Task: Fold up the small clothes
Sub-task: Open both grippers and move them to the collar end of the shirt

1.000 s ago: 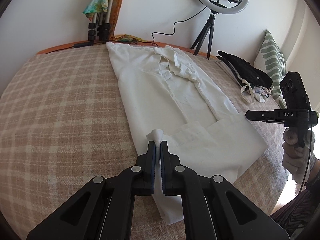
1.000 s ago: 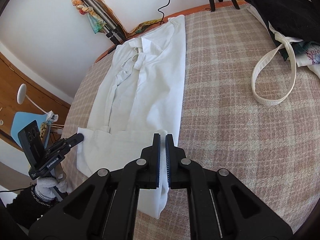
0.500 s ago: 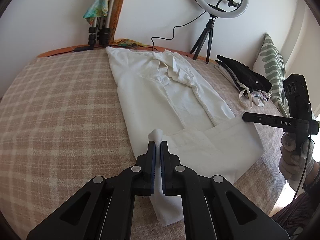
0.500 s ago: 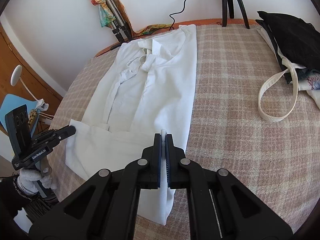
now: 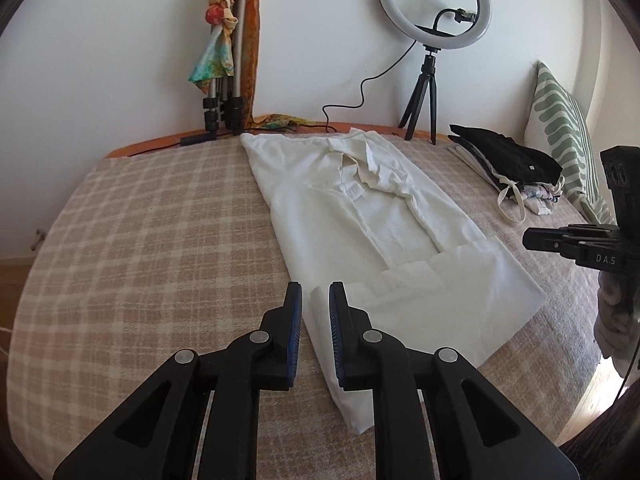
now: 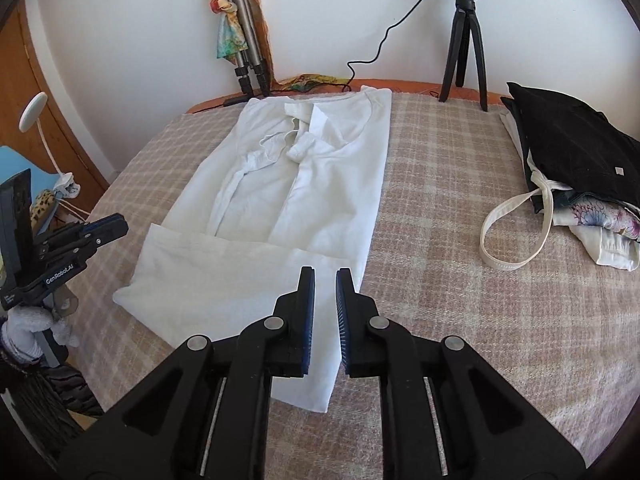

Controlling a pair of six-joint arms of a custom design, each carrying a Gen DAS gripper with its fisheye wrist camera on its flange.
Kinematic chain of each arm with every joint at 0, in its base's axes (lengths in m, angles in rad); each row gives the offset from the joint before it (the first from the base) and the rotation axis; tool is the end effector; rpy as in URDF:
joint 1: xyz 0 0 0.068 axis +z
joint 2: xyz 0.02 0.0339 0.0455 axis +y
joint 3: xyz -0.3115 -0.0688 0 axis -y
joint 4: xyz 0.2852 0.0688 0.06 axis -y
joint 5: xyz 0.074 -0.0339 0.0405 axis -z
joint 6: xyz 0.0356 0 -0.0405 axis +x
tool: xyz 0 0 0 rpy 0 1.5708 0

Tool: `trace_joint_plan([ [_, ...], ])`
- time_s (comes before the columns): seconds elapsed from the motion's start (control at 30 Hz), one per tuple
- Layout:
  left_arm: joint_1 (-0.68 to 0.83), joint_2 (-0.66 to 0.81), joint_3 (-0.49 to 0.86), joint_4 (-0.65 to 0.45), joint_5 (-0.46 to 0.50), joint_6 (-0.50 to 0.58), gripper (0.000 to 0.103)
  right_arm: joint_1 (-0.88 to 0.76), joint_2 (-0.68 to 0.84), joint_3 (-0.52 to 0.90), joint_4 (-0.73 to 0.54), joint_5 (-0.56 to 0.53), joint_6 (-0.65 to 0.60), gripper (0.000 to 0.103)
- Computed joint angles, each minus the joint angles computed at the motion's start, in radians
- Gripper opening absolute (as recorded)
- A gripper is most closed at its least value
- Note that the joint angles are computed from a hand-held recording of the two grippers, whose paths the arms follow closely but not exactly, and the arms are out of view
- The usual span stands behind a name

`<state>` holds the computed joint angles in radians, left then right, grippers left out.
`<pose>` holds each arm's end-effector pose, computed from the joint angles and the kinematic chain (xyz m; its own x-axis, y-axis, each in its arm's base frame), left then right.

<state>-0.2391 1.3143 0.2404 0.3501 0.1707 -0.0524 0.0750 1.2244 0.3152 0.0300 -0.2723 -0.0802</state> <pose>0.2040 -0.0559 0.1205 -0.6612 0.1081 -0.7424 0.3229 0.9342 -0.1516 0.2046 0.0250 0.1349 -0.7461 -0.1334 -0.6523 -0.3040 0.9399 0.1554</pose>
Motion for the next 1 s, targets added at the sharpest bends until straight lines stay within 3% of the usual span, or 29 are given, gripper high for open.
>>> trace_joint_plan([
  [0.07,-0.016,-0.023,-0.004,-0.017,0.066,-0.014,0.012,0.079,-0.032,-0.028,0.007,0.046,0.016,0.03],
  [0.13,-0.074,0.021,0.004,-0.013,0.08,-0.02,0.012,0.157,0.008,-0.039,0.047,0.121,0.021,0.03],
  [0.2,-0.148,0.095,0.015,-0.014,0.006,-0.027,0.012,0.211,0.08,-0.037,0.08,0.19,0.028,0.03],
  [0.3,-0.197,0.147,-0.008,-0.009,-0.106,-0.026,0.012,0.196,0.128,-0.039,0.053,0.174,0.0,0.03],
  [0.4,-0.152,0.088,-0.057,0.002,-0.192,-0.005,0.016,0.14,0.094,-0.063,0.007,0.136,-0.053,0.03],
  [0.53,0.04,0.058,-0.061,-0.014,-0.091,0.013,0.016,0.061,0.014,-0.054,-0.102,0.082,-0.088,0.031],
  [0.67,0.08,0.025,-0.04,-0.04,-0.033,0.029,0.016,-0.004,-0.051,-0.032,-0.122,0.043,-0.075,0.038],
  [0.73,0.083,0.009,-0.009,-0.083,-0.001,0.037,0.027,-0.052,-0.044,-0.006,-0.106,0.0,-0.051,0.043],
  [0.77,0.086,0.009,0.012,-0.106,0.018,0.043,0.041,-0.073,-0.032,0.01,-0.099,-0.019,-0.04,0.045],
  [0.8,0.092,0.016,0.034,-0.116,0.048,0.044,0.048,-0.088,-0.014,0.029,-0.09,-0.031,-0.026,0.046],
  [1.0,0.146,0.147,0.217,-0.202,0.159,0.063,0.051,-0.134,0.144,0.152,-0.025,-0.091,-0.006,0.052],
])
